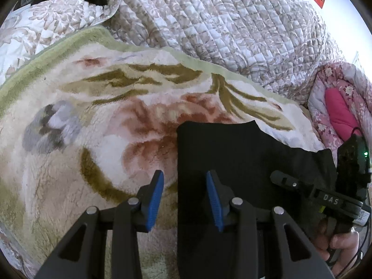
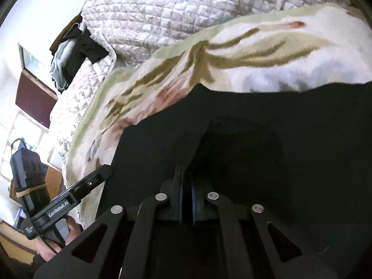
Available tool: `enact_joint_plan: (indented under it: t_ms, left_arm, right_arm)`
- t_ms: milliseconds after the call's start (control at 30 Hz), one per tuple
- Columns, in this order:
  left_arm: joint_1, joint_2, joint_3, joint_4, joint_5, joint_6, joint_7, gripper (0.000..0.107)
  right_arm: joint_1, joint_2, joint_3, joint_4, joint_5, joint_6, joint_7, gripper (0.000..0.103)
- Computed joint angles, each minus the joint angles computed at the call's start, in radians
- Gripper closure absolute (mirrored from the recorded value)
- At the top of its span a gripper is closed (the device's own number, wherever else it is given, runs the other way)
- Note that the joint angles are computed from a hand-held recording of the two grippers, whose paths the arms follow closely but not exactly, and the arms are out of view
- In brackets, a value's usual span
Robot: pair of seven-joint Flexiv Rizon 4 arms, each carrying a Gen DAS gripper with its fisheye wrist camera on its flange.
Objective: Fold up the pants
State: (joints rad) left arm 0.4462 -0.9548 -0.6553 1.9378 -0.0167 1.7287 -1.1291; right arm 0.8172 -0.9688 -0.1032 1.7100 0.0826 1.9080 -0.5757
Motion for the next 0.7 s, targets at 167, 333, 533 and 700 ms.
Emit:
enact_joint_plan:
  t_ms: [167,333,533,700]
  left_arm:
    - [0.006,-0.003,-0.006,0.001,0.019,0.02,0.007,0.066]
    - [0.012,-0.005,-0.016,0.0,0.022,-0.001,0.016,0.066]
    - [0.004,-0.003,-0.015,0.002,0.025,0.002,0.034,0.066]
    - [0.007,0.0,-0.023,0.005,0.026,0.011,0.04,0.066]
  right_arm:
    - [0.127,0.041,-0.126,0.07,0.123,0.049,-0.008,0.1]
    - [0.115,0.04,-0.105,0.092,0.151,-0.008,0.033,0.1]
    - [0.207,0.049,-0.209,0.12,0.146,-0.045,0.05,0.099]
    - [0.348,0.053,-0.382,0.193,0.167,-0.102,0.113,0.09]
